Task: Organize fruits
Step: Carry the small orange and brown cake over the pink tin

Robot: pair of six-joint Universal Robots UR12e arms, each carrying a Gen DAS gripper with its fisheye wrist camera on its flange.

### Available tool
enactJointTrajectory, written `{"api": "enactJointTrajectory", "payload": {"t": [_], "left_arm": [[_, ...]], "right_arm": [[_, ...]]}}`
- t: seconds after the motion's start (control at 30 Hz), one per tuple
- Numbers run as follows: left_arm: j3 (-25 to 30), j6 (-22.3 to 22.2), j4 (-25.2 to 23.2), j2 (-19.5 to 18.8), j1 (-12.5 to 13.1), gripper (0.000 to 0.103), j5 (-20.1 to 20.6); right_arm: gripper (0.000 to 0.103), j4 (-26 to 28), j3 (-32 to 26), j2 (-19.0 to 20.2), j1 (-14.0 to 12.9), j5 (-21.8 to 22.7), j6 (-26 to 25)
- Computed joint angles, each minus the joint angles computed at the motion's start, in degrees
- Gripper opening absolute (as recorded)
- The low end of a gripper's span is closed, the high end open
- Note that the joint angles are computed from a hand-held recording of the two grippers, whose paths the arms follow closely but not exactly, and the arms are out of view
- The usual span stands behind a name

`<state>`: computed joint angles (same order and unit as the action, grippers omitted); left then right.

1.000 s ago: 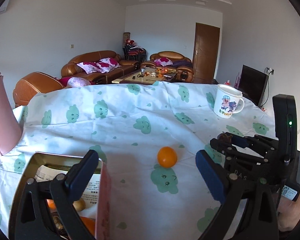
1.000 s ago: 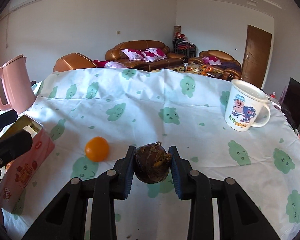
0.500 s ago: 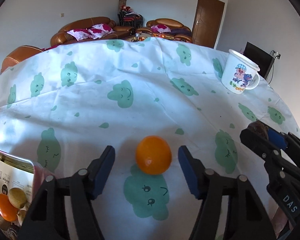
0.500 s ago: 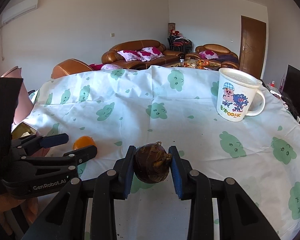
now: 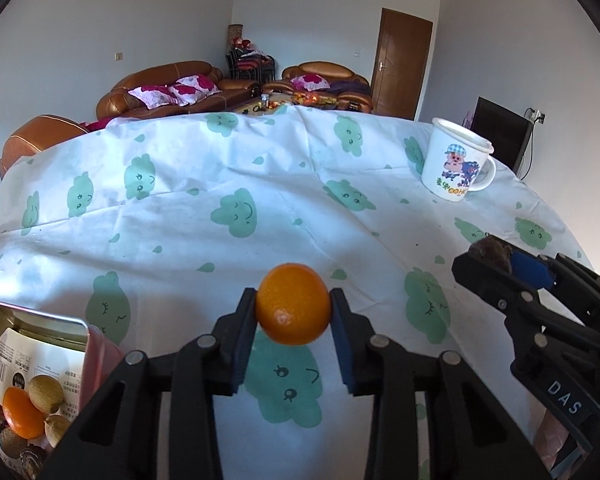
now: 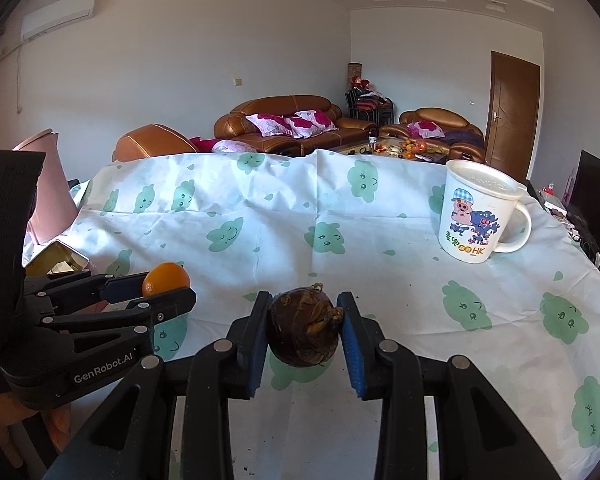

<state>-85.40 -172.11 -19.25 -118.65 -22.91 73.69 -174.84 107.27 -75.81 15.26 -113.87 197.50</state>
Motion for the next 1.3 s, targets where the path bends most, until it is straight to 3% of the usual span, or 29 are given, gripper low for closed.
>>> {"api": "enactJointTrajectory", "payload": {"t": [0.33, 0.57, 0.8, 1.3], "left_arm": [[-3.9, -1.0, 11.9, 1.3, -0.1, 0.037, 2.2], [-6.0, -2.3, 17.2, 2.0, 0.7, 0.037, 0.4], [-7.5, -2.4, 20.6, 2.5, 1.2, 0.037, -1.7], [-10.2, -2.1, 27.6, 3.4, 0.9, 0.037, 0.7]], "right_arm": [[0.035, -3.8, 0.7, 0.1, 0.1, 0.2, -0.9], [0.035, -7.5, 1.4, 0.1, 0.4, 0.3, -2.7], [0.035, -10.8, 2.0, 0.2, 0.6, 0.1, -3.6], [0.035, -16.9, 2.5, 0.8, 1.8, -3.2, -6.7]]}}
